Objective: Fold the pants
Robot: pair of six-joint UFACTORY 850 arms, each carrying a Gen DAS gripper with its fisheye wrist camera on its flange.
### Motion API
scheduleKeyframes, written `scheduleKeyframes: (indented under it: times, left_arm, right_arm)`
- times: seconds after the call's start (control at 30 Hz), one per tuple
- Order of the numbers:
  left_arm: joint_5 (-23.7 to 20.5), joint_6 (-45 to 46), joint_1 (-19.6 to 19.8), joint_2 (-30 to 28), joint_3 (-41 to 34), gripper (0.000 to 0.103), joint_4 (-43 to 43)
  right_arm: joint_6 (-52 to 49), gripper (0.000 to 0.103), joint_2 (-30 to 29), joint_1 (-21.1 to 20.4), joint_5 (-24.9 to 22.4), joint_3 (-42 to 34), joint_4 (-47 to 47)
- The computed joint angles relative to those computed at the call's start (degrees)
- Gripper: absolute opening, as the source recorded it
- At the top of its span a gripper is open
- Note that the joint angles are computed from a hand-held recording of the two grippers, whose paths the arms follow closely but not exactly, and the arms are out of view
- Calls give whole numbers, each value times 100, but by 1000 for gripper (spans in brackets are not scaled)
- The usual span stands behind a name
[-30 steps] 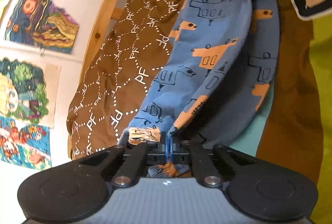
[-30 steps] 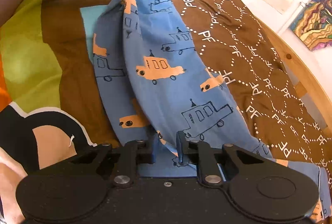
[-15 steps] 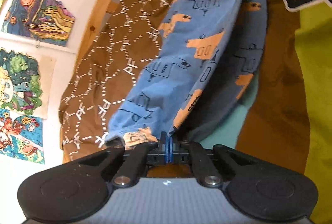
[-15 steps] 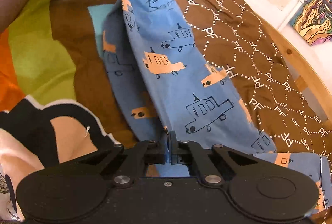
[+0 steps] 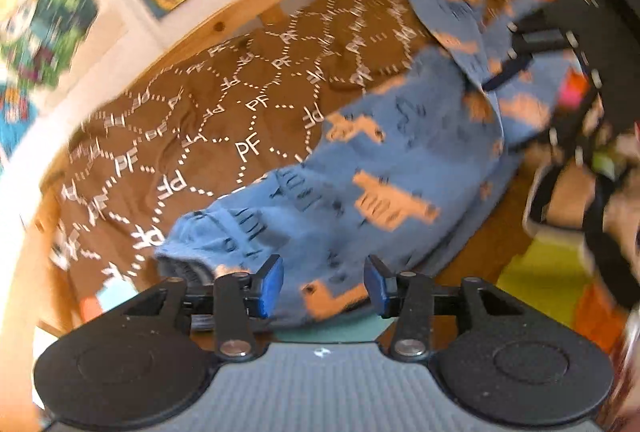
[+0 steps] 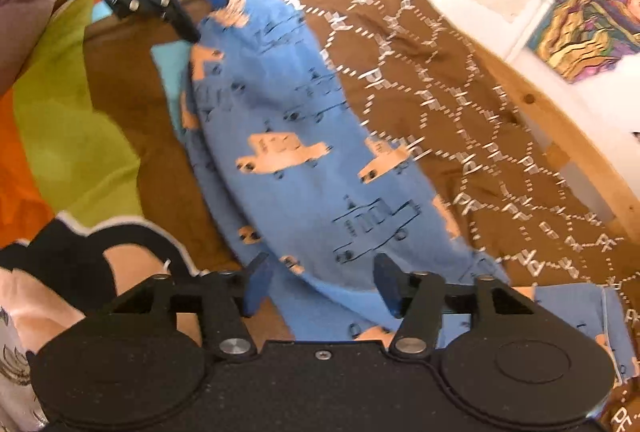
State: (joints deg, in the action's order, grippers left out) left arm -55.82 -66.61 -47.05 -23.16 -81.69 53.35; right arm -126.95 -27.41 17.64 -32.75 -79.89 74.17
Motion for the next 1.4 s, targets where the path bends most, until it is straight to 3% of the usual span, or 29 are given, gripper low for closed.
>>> scheduleKeyframes:
  times: [0.07,0.23,0.33,0.4,0.47,0.5,0.53,0.6,0.73,0.83,1.0,1.07,1.17,1.2,1.3,1.4]
  left_arm:
    - [-92,-245,107,-190,-196,52,-120]
    - [-937,-648,365,-476,-470,52,-496]
    - [-719,-1056,503,-211,-174,50,-735]
    - [-666,-1113,481,-152,-106,50,-740]
    - [-863,-1015,405,-283,-284,58,-761]
    - [-912,-1048,354,-367,-406,70,-740]
    - [-833,-1147,324,-397,-456,84,-665]
    - [-514,-1560,212,-464,-528,91,-409]
    - [414,-2193,75,-696,-698,94,173]
    - [852,-2403,24,-1055,-973,97,589]
    - [1392,-2492,75,-1699,-1642,96,779]
    - [1487,-2399,97,-1883,-1860,89,799]
    - [1465,-1876,142,-2205,-2302,60,452]
    - [1502,-1784,175,-2305,-2429,46,338]
    - [2015,-2167,270,-2221,-2203,22,348]
    - [2347,-2942,270,-2038,-1815,13,861]
  right_arm:
    - [-224,71,-15,-6,31,-26,270]
    - [-206,76,-159,104,267,-250,469]
    - [525,78,-261,204,779,-350,-38]
    - [1550,78,-337,191,944,-420,-816]
    - [2113,79,-341,96,799,-442,-1011]
    - [2238,80,-316,59,775,-427,-1058]
    - [2210,82,-274,26,776,-387,-999]
    - [2051,89,-165,-71,728,-282,-800]
    - [1907,94,78,-261,880,11,-367]
    - [2631,101,214,-421,1092,143,-481]
    - [3937,102,266,-695,1144,134,-1307]
    - [4157,102,262,-734,1255,131,-1519]
    - [4428,102,199,-755,1332,49,-1733]
    - [4624,102,134,-757,1311,-47,-1884]
    - [5140,102,-113,-728,1326,-417,-2259]
    - [5682,102,-426,-663,1391,-916,-2679]
